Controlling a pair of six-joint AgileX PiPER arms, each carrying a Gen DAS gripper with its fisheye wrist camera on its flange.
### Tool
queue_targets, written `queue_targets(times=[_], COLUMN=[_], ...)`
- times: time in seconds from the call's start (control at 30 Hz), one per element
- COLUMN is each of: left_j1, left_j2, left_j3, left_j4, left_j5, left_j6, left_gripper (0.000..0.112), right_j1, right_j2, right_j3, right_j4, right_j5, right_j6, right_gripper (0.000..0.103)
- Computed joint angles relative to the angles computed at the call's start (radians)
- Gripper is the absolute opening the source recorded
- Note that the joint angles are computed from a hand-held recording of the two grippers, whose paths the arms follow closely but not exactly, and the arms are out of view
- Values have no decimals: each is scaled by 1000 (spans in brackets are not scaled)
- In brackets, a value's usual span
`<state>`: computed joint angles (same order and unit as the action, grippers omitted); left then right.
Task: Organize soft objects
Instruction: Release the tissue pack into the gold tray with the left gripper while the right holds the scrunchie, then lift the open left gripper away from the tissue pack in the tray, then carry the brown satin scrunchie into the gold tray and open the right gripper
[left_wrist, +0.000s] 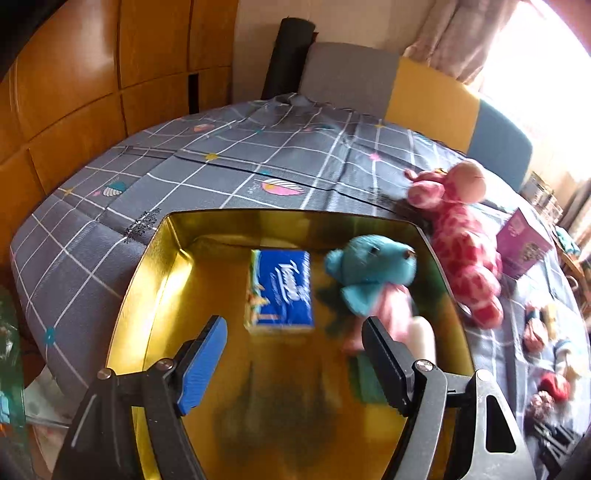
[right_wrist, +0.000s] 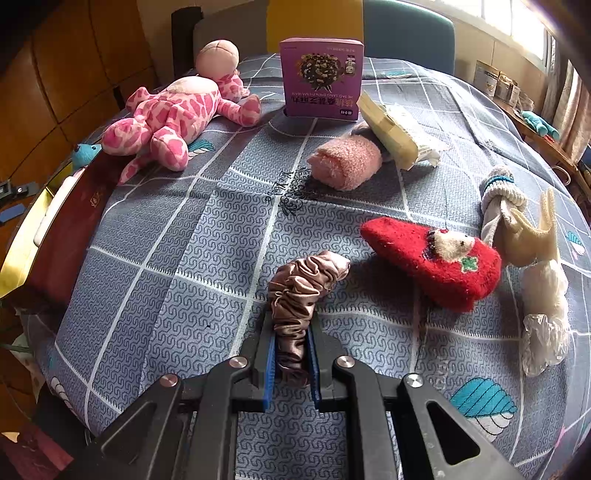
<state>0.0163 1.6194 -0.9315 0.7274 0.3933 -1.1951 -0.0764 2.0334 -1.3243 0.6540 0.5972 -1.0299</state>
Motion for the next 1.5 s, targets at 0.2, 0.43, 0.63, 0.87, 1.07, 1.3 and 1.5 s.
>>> queue_targets(times=[0.2, 0.43, 0.63, 0.87, 1.07, 1.3, 1.5], left_j1=[-99, -183, -214, -234, -222, -191, -160], left_j2=[-79, -120, -139, -166, -182, -205, -235], left_j3=[64, 103, 126, 159, 181, 215, 243], left_j4=[81, 131, 140, 163, 162, 153, 158], left_j5=[33, 66, 73, 77, 69, 53, 46], left_j6=[-110, -185, -207, -233, -239, -236, -251], left_gripper=[76, 77, 77, 77, 77, 77, 77], right_j1=[-1, -5, -4, 19, 96, 196, 272], right_j2=[-3, -14, -44, -104, -126, -89, -42], right_j3=[-1, 0, 12, 17, -19, -100, -213], right_j4=[-1, 3, 46, 123, 161, 172, 210], right_j5=[0, 7, 15, 38, 112, 219, 332], right_j6=[14, 32, 5, -55, -108, -96, -74], right_gripper=[14, 14, 14, 14, 14, 12, 11])
